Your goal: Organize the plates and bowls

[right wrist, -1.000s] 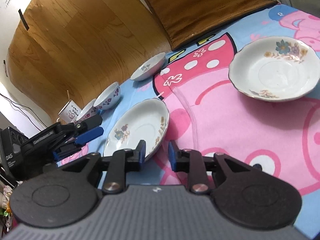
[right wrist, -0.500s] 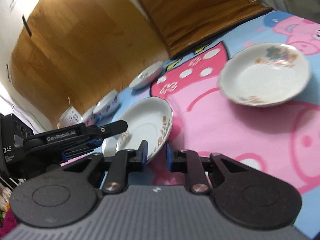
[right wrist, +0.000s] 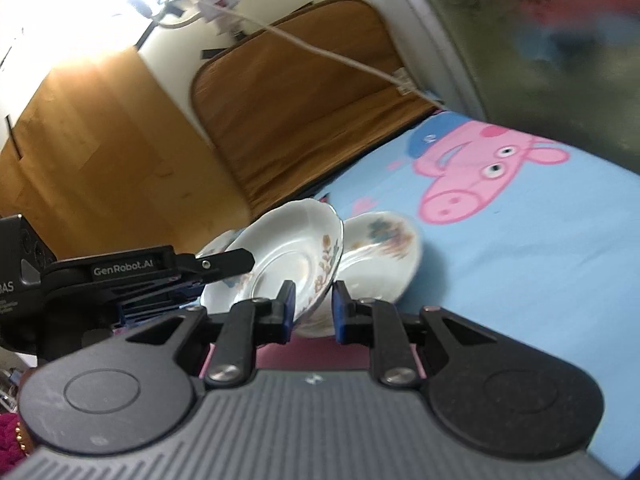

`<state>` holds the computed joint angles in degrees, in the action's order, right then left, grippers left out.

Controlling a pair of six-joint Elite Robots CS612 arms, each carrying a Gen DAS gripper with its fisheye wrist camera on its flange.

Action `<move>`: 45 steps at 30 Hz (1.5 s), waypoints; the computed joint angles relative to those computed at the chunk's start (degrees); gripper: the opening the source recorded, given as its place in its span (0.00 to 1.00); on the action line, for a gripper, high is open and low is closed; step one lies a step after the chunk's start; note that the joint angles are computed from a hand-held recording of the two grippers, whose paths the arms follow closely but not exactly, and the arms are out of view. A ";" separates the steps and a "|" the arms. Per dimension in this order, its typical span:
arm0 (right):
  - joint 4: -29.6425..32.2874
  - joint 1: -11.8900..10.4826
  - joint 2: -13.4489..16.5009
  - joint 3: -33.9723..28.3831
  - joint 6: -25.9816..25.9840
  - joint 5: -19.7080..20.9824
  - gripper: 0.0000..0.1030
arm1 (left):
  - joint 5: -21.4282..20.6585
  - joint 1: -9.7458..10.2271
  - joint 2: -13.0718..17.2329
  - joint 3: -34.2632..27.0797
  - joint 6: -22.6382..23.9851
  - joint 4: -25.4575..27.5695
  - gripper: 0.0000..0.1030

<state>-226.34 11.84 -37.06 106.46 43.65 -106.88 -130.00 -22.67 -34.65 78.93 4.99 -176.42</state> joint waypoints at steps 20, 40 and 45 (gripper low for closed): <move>-3.45 2.45 2.12 -4.25 -10.44 -15.03 0.51 | 7.07 3.60 0.74 0.66 0.55 -5.80 0.37; 32.15 -1.83 9.33 -32.83 1.72 12.72 0.48 | 8.51 9.93 6.05 -4.61 -14.96 -15.58 0.37; 39.30 -1.83 11.70 -39.43 -1.88 11.79 0.48 | 7.96 10.18 6.25 -5.52 -16.81 -12.90 0.37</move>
